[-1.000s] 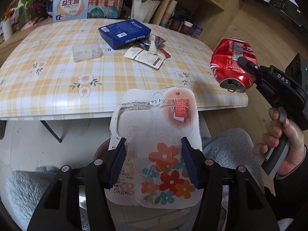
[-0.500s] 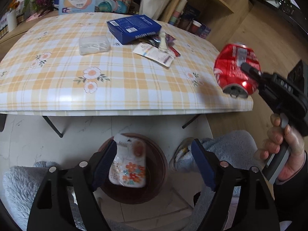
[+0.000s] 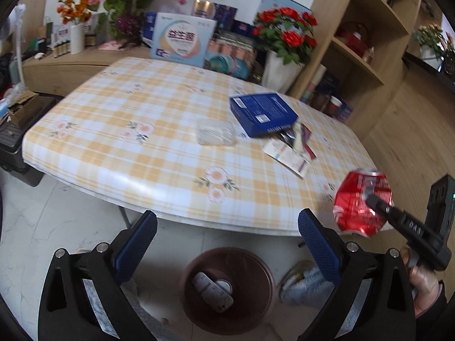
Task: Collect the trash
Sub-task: 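Lower the floral bag and red can over the brown bin and open both grippers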
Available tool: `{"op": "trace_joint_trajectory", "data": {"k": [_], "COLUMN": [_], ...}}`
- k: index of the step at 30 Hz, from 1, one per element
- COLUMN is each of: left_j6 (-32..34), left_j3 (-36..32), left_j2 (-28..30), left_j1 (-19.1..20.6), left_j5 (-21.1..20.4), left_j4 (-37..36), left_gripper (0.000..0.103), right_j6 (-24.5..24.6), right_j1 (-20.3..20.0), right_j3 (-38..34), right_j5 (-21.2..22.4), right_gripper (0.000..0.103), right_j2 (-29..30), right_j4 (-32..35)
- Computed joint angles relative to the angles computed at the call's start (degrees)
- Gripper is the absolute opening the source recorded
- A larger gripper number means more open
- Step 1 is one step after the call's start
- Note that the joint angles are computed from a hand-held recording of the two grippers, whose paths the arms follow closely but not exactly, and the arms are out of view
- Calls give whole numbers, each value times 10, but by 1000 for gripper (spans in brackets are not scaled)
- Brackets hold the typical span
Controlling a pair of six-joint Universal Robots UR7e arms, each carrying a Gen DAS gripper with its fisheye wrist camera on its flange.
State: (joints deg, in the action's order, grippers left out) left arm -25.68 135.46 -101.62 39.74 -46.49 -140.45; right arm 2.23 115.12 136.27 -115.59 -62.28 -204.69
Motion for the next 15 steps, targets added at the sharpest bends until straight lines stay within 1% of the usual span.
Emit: {"op": "trace_joint_trajectory", "data": {"k": [4,10,15], "left_j6": [-11,-34,-40], "left_j3": [7,15,22], "left_j2": [-22,-41,-57], "left_j1": [1,7,2], "left_j5": [32,36,43], "left_j4": [-9,5,13], "left_gripper": [97,97,97], "right_j6": [7,19,31], "right_j1": [7,23,32], "right_j3": [-9,-20,-27], "right_j5": [0,1,4], "right_gripper": [12,12,12], "right_j2": [8,25,34], "right_j4": [41,91,124]}}
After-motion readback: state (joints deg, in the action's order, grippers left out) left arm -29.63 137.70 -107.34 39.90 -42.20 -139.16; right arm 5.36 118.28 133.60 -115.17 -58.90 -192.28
